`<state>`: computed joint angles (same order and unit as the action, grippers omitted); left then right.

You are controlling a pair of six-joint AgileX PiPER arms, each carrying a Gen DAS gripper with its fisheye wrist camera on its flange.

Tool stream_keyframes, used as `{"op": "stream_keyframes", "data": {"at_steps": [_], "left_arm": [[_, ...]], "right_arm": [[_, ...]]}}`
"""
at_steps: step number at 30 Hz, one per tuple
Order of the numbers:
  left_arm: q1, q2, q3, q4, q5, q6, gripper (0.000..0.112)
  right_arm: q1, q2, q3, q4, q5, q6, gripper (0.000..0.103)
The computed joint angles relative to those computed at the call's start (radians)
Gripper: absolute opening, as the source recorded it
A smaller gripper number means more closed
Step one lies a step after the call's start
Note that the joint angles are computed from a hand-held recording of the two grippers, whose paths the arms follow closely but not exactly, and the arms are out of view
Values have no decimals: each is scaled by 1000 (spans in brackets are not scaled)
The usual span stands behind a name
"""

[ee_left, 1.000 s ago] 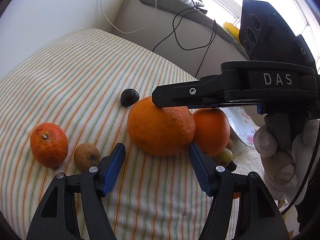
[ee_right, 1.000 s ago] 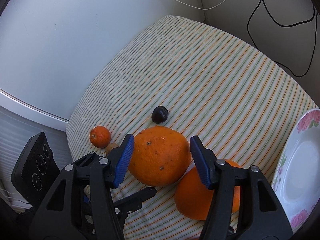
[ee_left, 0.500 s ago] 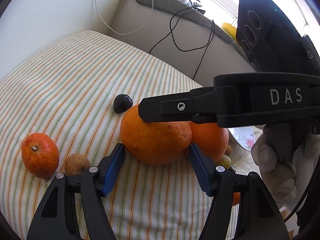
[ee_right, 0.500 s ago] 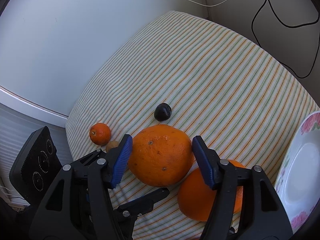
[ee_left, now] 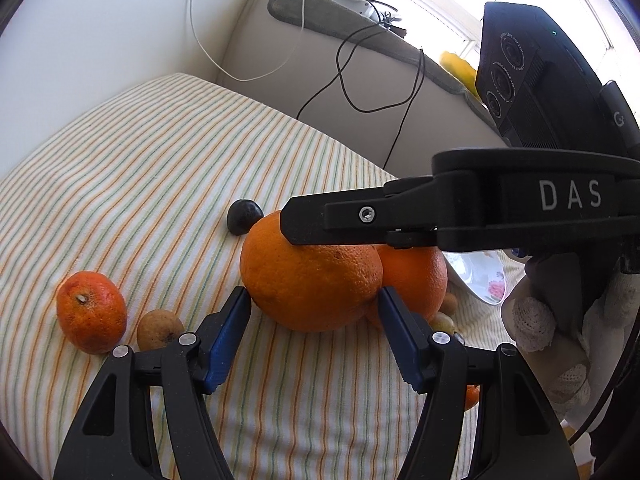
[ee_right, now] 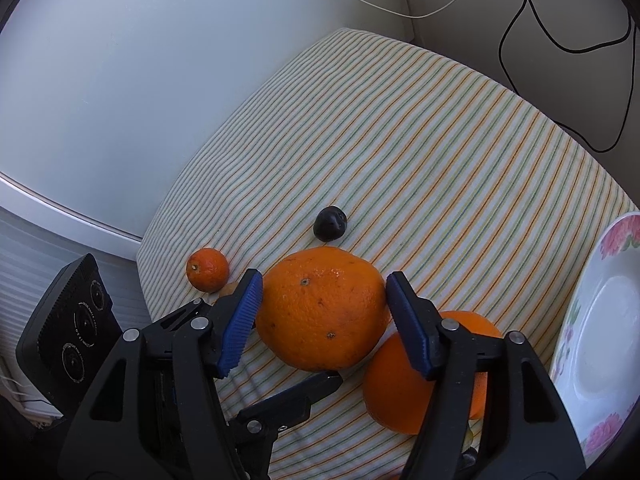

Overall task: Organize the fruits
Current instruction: 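Close the right gripper on the large orange, then lift the large orange with the right gripper and carry it over the plate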

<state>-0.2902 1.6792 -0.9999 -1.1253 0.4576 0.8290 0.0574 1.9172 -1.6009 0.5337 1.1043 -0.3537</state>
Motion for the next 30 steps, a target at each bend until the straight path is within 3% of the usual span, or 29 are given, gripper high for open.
{"op": "stream_keyframes", "data": {"at_steps": [21,30], "left_arm": [[-138,-66,-56,214,-91,-216,67],[-178,-57,-119,304,-88,-302,67]], "right_arm": [[-136,-161,93,95,32,-87,67],[-188,-201,97,123,50,-120,67]]}}
